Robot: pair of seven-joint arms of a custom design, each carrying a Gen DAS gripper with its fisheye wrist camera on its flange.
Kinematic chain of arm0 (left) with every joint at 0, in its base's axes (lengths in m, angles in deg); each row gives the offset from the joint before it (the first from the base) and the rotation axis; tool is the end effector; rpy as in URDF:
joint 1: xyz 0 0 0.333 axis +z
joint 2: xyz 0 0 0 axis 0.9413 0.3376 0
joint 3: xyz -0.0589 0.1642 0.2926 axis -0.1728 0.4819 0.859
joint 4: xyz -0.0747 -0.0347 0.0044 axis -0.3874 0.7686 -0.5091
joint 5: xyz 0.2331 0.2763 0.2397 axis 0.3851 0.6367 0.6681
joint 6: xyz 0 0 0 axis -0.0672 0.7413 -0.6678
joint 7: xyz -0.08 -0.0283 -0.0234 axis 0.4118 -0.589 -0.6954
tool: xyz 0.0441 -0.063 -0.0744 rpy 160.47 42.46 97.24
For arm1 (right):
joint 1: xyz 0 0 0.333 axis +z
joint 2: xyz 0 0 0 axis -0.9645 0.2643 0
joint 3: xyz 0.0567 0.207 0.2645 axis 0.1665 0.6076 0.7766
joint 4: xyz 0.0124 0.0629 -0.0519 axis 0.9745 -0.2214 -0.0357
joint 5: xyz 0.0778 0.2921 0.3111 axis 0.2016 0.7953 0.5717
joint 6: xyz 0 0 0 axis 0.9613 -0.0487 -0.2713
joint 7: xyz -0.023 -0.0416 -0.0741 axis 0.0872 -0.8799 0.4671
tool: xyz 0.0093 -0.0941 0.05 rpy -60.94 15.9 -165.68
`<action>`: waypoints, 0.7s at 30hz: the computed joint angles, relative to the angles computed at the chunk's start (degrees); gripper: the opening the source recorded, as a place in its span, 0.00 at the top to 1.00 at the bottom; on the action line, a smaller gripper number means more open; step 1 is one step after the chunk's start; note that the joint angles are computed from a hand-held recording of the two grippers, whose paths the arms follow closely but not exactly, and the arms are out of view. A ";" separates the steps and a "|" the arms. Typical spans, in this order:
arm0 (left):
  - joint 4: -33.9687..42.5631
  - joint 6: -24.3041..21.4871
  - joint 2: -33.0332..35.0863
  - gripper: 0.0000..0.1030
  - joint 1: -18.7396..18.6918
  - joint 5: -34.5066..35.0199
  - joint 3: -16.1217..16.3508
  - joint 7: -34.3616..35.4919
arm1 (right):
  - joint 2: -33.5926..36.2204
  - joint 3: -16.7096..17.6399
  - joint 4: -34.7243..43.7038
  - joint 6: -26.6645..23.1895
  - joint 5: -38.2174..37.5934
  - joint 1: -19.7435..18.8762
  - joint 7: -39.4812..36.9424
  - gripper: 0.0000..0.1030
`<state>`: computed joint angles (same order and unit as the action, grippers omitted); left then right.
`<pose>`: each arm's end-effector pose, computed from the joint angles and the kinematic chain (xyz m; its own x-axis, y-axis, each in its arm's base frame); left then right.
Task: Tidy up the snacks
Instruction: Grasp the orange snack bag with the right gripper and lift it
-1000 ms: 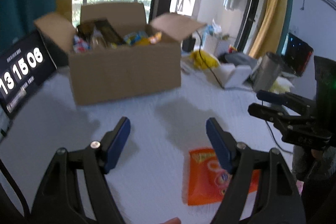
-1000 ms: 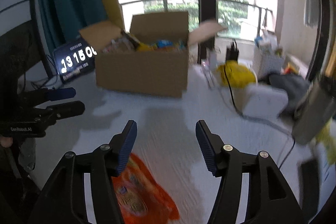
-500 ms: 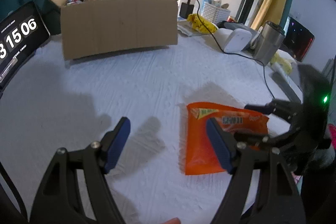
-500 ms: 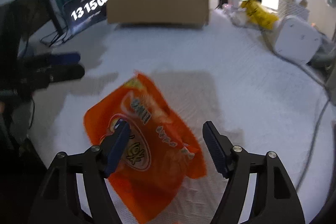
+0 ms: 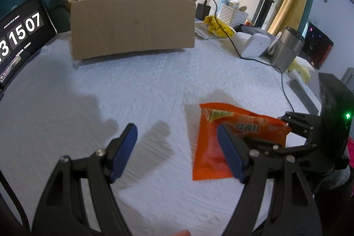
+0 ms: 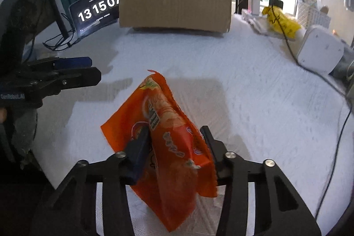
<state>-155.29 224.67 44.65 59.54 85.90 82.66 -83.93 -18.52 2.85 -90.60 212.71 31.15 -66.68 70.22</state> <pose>0.6012 -0.2052 0.3591 0.0693 -0.9714 0.2270 -0.7085 -0.2081 -0.6743 0.6849 0.1538 0.3573 0.7846 -0.6153 -0.0764 -0.5207 -0.5869 -0.6200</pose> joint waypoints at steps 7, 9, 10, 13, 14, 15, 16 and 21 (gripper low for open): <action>-0.34 0.55 -0.26 0.26 1.84 -3.81 -0.52 3.80 | 0.12 0.43 2.62 0.95 1.44 0.14 -0.16 0.68; -0.24 0.64 -0.37 0.26 1.86 -4.20 -0.12 4.18 | 0.45 0.52 3.74 1.04 1.47 0.21 0.10 0.68; -0.19 0.70 -0.44 0.26 1.86 -4.22 0.13 4.22 | 0.63 0.63 4.33 1.13 1.60 0.20 0.09 0.68; 0.04 0.76 -0.69 0.26 2.42 -4.88 0.44 4.95 | 1.07 1.08 6.03 1.63 2.36 0.14 -0.12 0.68; 0.12 0.83 -0.71 0.26 2.68 -5.26 0.40 5.38 | 1.37 1.32 6.91 1.94 2.98 0.08 -0.20 0.68; 0.21 0.84 -0.76 0.26 2.86 -5.52 0.46 5.72 | 1.67 1.39 7.72 1.82 3.07 0.07 -0.06 0.68; 0.35 0.76 -0.82 0.26 2.95 -5.63 0.61 5.90 | 2.09 1.48 8.77 1.72 3.12 0.08 0.09 0.68; 1.26 0.34 -0.89 0.26 3.58 -6.22 1.14 6.84 | 4.13 2.08 13.17 2.84 3.29 0.38 1.03 0.68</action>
